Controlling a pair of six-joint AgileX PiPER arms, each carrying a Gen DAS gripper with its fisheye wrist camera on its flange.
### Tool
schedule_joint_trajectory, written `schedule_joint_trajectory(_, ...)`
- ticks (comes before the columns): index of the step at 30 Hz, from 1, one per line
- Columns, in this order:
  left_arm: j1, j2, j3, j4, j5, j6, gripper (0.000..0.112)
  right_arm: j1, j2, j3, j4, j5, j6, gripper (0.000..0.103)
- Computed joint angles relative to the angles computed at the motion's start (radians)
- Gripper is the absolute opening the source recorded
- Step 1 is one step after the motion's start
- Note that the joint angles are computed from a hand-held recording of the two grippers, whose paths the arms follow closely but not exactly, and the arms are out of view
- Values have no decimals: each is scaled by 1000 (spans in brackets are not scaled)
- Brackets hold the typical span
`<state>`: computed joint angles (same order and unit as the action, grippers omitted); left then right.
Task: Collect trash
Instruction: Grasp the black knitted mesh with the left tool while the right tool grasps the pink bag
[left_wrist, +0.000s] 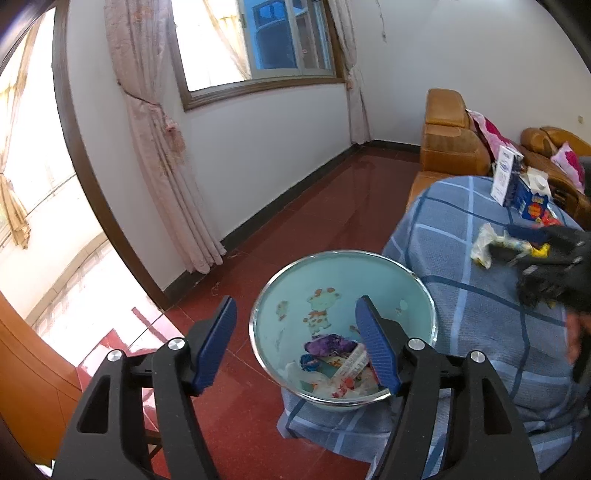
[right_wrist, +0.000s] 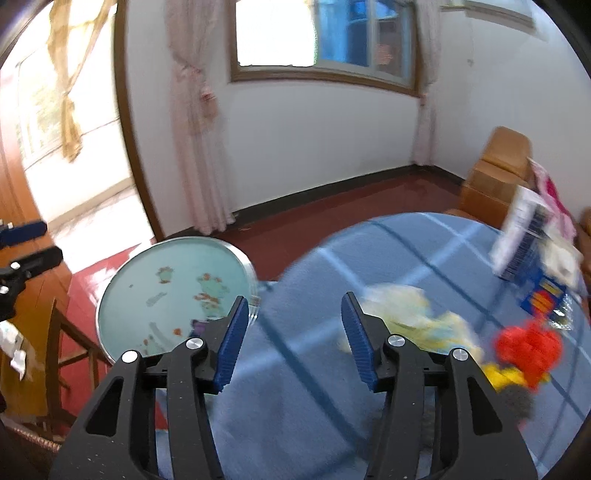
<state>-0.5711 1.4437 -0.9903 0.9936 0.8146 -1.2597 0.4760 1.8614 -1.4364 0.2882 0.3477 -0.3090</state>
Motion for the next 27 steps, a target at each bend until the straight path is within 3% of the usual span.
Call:
schedule_joint_trajectory(5, -41, 81, -44, -30, -23, 23, 66, -142, -168, 196, 90, -56, -63, 63)
schedule_joint_trajectory(14, -168, 294, -249, -98, -56, 109, 66, -431, -339, 463, 278, -100, -259, 65)
schedule_joint_trajectory(21, -232, 514, -529, -194, -82, 215, 66, -640, -359, 594, 691, -102, -669, 65)
schedule_joint_trajectory(25, -235, 618, -663, -276, -100, 288, 65, -702, -350, 623, 848, -84, -829, 65)
schedule_joint_trajectory(27, -236, 659, -714, -307, -110, 319, 58, -719, -351, 641, 940, -81, -918, 69)
